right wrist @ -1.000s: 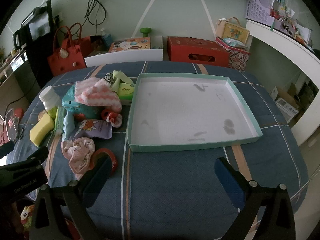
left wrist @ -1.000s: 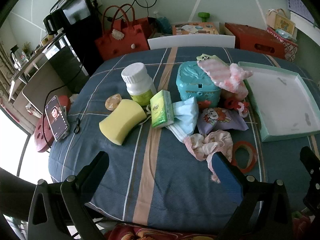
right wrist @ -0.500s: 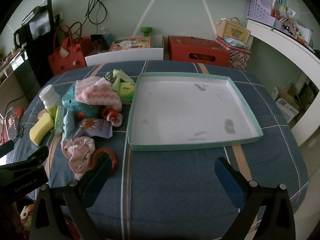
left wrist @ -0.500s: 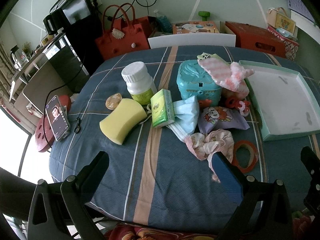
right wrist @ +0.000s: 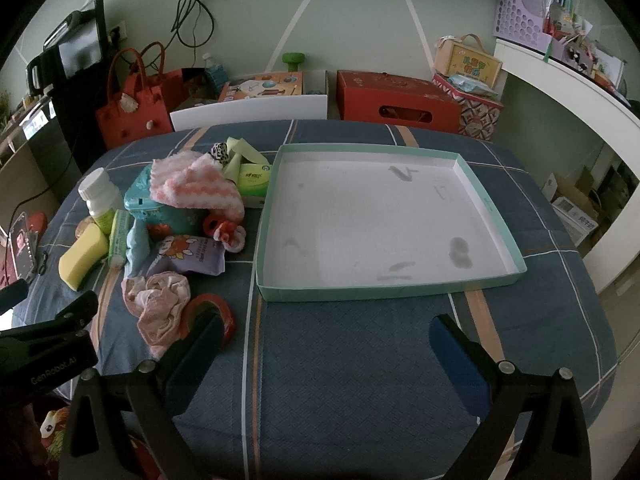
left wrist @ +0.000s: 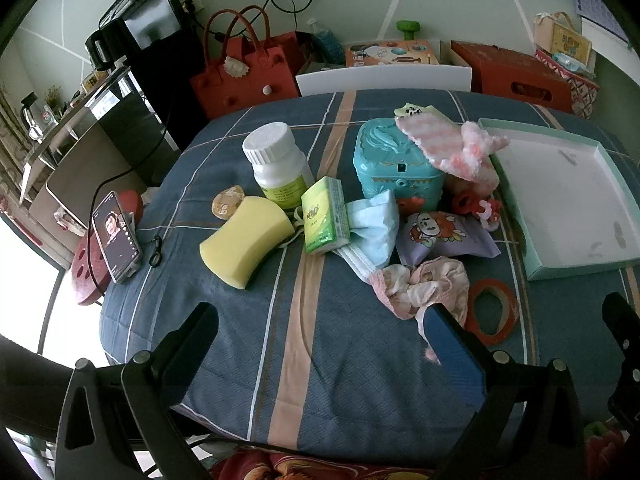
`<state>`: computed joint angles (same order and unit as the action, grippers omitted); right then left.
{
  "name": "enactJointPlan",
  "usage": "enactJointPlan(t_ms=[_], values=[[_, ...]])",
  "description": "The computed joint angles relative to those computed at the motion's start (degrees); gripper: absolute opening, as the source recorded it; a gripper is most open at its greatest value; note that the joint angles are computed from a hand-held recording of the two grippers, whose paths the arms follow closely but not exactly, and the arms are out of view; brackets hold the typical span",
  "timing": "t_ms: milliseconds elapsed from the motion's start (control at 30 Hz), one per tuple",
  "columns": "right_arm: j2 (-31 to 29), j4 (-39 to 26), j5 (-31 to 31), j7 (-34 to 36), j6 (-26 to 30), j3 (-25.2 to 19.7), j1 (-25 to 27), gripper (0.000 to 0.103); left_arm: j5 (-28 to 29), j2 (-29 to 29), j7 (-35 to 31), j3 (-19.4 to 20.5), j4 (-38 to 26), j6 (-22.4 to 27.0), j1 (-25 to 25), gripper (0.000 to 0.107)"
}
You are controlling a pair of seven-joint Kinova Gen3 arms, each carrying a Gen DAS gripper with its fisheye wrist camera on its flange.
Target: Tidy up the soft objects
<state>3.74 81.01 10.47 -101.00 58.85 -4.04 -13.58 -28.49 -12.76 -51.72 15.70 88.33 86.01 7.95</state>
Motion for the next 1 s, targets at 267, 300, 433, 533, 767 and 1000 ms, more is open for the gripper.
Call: enactJointPlan(t_ms=[267, 300, 433, 533, 767, 1000], values=[[0.02, 0.03, 0.1, -0.1, -0.01, -0.04, -0.04, 0.103, -0.04, 0.09, 0.13, 0.07, -0.09, 0.08, 0.05, 0.102], [0.04, -0.01, 0.08, -0.05, 0.05, -0.04, -0.03, 0.103, -0.05, 0.12, 0.11, 0.07, -0.11, 0.1, 0.06, 0.102], [0.04, 0.02, 0.12, -0.08, 0.04, -0.05, -0.06, 0.103, -0.06, 0.12, 0.14, 0.08, -0.09, 0.1, 0.08, 0.102], [0.05, 0.01, 0.19, -0.15, 0.07, -0.06, -0.1, 0.103, -0.08, 0.13, 0.16, 0.09, -0.1, 0.13, 0.11, 0.102], [0.06, -0.02, 0.25, -0.19, 0.14, -0.06, -0.14, 0.103, -0.09, 0.13, 0.18, 0.09, -0.07, 0.13, 0.13, 0.102], [0.04, 0.3, 0.38, -0.36, -0.13, -0.1, -0.21, 0.103, -0.08, 0.07, 0.12, 0.03, -0.01, 0.11, 0.13, 0.102]])
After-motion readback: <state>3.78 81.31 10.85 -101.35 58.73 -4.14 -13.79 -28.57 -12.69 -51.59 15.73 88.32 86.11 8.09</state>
